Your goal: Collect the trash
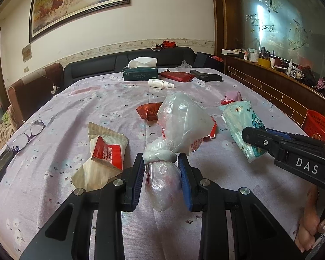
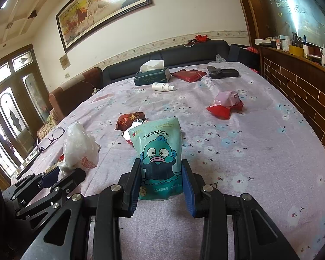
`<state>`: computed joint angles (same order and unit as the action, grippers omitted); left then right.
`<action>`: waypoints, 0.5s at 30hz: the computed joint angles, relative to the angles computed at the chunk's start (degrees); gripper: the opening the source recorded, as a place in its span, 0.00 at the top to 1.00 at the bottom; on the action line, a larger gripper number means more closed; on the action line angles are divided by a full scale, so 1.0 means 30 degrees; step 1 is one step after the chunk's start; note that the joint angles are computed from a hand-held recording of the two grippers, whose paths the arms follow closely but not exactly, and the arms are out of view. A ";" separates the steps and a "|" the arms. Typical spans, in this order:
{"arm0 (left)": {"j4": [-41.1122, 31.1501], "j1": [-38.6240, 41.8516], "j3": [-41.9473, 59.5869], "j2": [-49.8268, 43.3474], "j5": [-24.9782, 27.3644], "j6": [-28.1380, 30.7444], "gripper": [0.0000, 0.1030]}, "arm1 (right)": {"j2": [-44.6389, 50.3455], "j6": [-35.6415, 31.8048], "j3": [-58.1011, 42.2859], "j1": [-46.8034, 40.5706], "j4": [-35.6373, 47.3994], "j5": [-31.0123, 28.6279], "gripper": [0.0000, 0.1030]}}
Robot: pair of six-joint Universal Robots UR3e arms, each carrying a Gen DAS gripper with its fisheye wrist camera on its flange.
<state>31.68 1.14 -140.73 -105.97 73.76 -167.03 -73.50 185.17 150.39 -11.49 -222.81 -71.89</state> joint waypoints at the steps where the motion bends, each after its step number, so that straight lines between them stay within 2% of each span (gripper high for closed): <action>1: -0.0108 0.0093 0.0011 0.0049 -0.0129 0.0012 0.71 | 0.0004 -0.0004 0.0010 -0.0015 -0.0014 0.0039 0.63; 7: -0.0690 0.0243 0.0251 0.0187 -0.0315 -0.0042 0.71 | -0.0063 -0.0033 0.0108 -0.0085 -0.0109 0.0105 0.63; 15: -0.0062 -0.0102 -0.0017 0.0107 0.0293 0.0003 0.71 | -0.0913 -0.0239 0.0817 -0.0930 0.0490 0.0895 0.63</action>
